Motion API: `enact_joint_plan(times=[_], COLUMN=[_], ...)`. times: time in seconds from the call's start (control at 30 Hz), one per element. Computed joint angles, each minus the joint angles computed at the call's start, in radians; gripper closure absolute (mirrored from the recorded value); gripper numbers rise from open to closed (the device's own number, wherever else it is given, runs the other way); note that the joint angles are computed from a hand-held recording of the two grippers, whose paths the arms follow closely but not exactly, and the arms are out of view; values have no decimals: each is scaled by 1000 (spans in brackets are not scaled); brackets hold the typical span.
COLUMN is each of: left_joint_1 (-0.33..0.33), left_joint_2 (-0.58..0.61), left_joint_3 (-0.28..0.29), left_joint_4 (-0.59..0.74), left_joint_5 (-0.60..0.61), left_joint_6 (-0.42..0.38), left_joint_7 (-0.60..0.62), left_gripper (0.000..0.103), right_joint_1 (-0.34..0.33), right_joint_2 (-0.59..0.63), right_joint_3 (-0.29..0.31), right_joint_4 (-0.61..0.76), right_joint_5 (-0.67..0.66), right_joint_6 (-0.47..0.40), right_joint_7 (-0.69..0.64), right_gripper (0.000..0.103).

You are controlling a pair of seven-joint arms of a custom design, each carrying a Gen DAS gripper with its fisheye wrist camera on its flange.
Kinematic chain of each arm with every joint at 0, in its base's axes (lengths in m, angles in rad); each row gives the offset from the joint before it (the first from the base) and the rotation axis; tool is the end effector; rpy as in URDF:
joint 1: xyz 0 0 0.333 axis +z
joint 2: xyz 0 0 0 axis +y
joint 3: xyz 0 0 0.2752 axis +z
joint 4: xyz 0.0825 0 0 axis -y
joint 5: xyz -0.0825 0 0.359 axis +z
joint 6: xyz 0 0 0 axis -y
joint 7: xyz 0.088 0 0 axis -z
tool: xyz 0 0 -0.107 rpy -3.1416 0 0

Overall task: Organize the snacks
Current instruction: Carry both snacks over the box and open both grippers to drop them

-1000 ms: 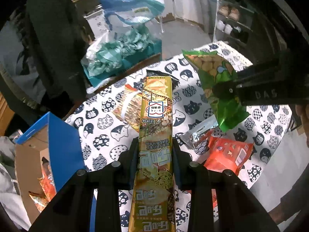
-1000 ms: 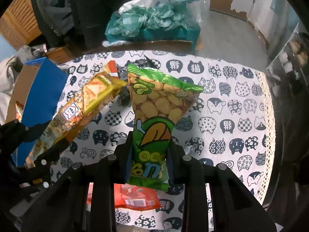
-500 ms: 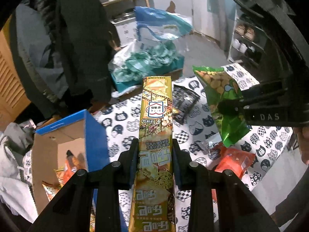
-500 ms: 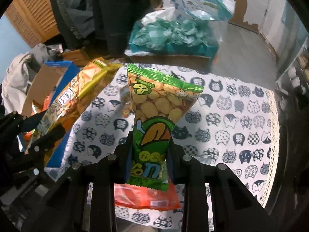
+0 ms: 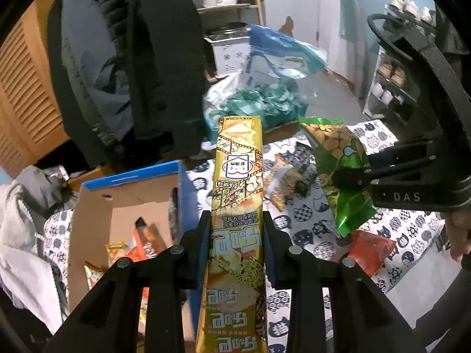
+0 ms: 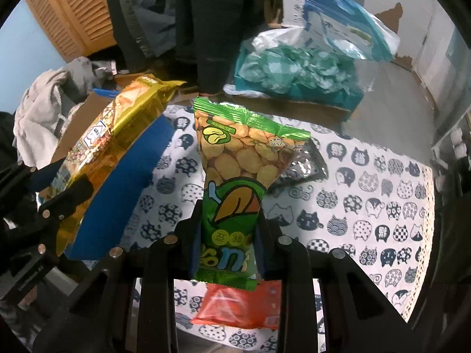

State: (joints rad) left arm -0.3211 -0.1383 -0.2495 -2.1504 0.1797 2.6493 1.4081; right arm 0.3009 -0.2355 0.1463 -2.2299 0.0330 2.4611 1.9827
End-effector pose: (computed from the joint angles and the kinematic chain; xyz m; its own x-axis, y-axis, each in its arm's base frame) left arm 0.4482 -0.2988 0.5016 -0.4896 -0.8663 -0.0993 -0.6672 0.4455 -0.5970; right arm 0.4533 0.2211 0.4902 0.0565 -0.9828 -0.1757 -0.9109 0.0213 -0.4121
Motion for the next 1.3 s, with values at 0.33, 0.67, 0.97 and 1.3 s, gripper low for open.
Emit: enact_joint_plan(times=[0.33, 0.67, 0.97, 1.3], left_joint_1=[36, 76, 136, 197], left_joint_2=[-70, -128, -155, -117], left_joint_3=[41, 81, 105, 111], left_joint_4=[-63, -133, -180, -190], left_joint_5=[-43, -66, -49, -2], left_joint_6=[15, 22, 18, -33], left_joint_7=[0, 4, -22, -88], left_gripper=[71, 71, 71, 71], right_joint_1=[43, 101, 166, 228], right_joint_2=[95, 218, 382, 562], right_joint_3=[15, 13, 5, -11], right_joint_4=[121, 276, 489, 710], right_joint_5=[-12, -19, -22, 15], right_joint_6=[-4, -34, -97, -160], right_joint_7=[-13, -28, -50, -78], right_gripper=[75, 75, 75, 75])
